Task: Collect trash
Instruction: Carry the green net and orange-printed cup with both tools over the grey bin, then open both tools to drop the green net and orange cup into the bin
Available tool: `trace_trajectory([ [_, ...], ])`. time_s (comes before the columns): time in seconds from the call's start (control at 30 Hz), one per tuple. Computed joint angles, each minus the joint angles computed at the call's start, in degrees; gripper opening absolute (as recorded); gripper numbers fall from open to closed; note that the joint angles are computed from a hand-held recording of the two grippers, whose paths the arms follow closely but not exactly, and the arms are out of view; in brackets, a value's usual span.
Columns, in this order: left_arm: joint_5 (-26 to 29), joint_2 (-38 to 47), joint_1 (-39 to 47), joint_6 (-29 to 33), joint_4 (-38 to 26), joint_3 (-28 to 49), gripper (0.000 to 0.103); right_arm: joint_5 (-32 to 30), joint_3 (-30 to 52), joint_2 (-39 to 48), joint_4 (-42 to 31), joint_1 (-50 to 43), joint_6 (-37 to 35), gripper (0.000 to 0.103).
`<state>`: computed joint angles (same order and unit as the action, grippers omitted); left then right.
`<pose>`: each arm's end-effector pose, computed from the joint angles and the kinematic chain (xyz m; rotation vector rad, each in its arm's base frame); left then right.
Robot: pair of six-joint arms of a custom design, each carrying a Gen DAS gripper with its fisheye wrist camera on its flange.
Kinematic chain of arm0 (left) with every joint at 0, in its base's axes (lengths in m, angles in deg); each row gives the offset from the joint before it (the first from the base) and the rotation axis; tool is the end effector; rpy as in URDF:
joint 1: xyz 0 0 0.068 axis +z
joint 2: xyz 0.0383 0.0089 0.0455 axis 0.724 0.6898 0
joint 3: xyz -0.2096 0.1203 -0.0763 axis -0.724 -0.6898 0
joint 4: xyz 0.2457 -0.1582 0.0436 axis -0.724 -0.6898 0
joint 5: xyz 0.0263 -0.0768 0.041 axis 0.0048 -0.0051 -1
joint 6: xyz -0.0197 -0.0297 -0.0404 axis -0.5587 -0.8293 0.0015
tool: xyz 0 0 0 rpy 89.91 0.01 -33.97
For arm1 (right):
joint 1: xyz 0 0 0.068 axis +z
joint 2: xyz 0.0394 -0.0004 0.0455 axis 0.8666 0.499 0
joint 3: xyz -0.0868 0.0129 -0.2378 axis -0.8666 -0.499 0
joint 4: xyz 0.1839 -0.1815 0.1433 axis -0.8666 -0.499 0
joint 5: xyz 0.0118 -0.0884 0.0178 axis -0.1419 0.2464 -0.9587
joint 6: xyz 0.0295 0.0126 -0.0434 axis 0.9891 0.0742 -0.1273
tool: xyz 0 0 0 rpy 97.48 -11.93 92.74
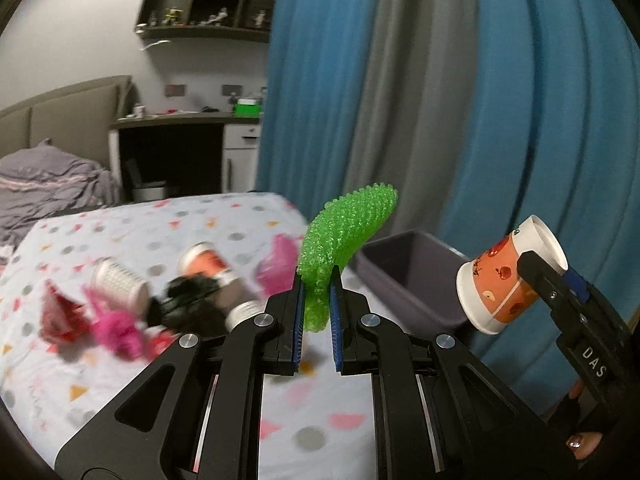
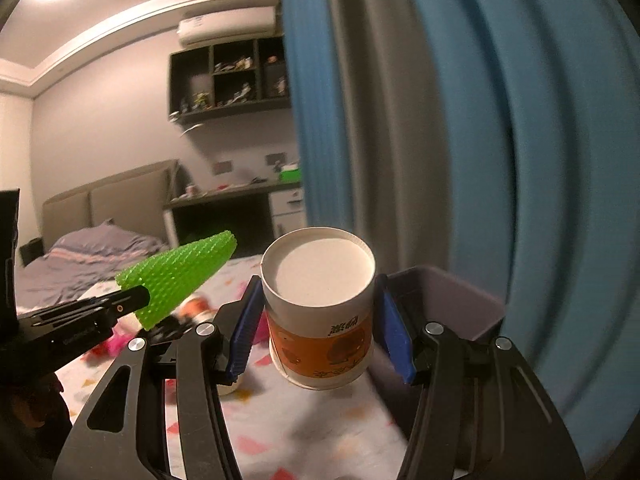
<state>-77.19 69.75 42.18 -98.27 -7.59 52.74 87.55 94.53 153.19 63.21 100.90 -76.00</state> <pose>0.2518 -0.0189 0.2182 -0.0735 1.9950 -0.1516 0.2498 0.1966 0.1900 -0.1541 1.7632 0.2842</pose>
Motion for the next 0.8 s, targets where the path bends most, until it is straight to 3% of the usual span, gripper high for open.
trace_trajectory([
  [0.4,-3.6,30.2,-10.9,0.1,12.1,17.5,0.011,-3.3,3.7,8.0,5.2,-11.1,-0.8,0.055],
  [0.8,-0.1,52.6,-12.5,-0.4,14.0,33.9,0.011,-6.1,10.1,19.5,8.1,-17.2,-0.9,0.055],
])
